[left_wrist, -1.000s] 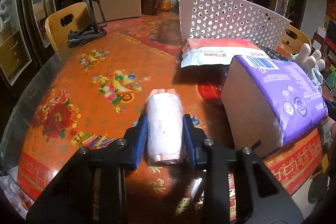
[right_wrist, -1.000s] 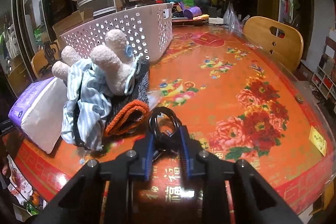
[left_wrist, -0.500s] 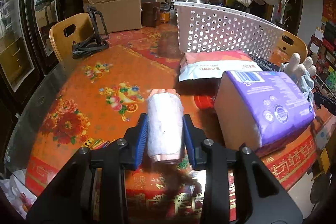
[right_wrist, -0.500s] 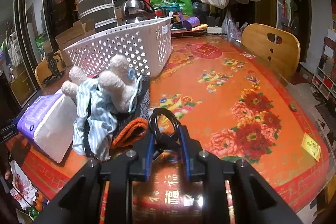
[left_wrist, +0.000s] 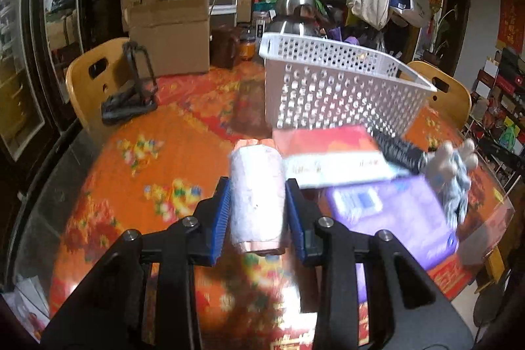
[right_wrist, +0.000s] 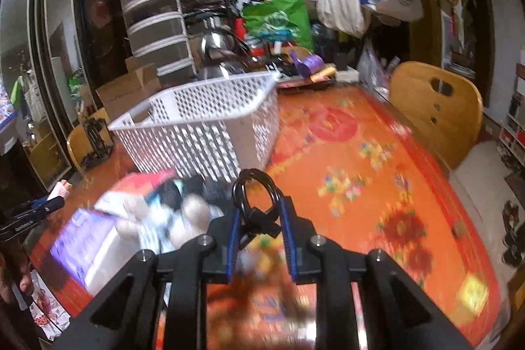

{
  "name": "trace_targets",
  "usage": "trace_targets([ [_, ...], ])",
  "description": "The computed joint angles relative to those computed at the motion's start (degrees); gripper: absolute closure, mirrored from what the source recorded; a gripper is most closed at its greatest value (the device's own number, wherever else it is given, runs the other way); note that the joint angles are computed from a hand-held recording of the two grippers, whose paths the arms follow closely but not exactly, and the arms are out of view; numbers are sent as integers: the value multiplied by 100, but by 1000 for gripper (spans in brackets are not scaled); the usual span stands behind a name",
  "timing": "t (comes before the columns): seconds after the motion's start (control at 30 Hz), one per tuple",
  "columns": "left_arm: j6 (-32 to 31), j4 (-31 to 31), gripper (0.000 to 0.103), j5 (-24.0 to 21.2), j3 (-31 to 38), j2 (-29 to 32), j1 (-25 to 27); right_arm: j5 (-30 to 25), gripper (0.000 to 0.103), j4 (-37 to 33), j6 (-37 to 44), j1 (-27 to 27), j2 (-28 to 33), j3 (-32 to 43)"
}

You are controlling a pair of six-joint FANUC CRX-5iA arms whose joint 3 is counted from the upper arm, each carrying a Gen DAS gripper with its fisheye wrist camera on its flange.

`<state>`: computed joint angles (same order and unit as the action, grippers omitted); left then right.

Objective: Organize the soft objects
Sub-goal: 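Carry the towel into the white basket with the left gripper while the right gripper drops the black cable in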

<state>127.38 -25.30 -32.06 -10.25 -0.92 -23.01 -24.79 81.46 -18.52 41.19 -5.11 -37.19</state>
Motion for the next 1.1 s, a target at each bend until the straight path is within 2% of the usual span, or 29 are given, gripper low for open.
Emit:
trace_targets([
  [0.13,-627,628,72,-53,433,245,223,271,82,-676,977,-102,337,683],
  [0.23,-1330,1344,72,-162,923,577,478,273,82,-1274,1708,-116,666,1255],
  [0.33,-1740,1734,72,-416,1584,976,624,128,82,-2391,2846,-87,1102,2058],
  [0.4,-1884,1759,72,-761,2228,1343,645,36,82,-3165,3628,-110,1416,2630],
  [0.47,-2065,1929,72,-993,2721,1665,701,-61,82,-3600,4114,-138,1642,3029],
  [0.6,-2280,1987,72,-1748,4071,2543,717,-390,82,-4717,5279,-226,2151,3947],
  [0.83,-2494,2027,72,-2917,6129,3936,663,-1037,82,-5390,6106,-332,2889,5058],
  [0.93,-2523,2020,72,-3046,6420,4185,630,-1156,82,-5473,6316,-338,3064,5265],
  [1.1,-2478,2005,72,-2963,6325,4231,615,-1174,81,-5643,6522,-342,3150,5346],
])
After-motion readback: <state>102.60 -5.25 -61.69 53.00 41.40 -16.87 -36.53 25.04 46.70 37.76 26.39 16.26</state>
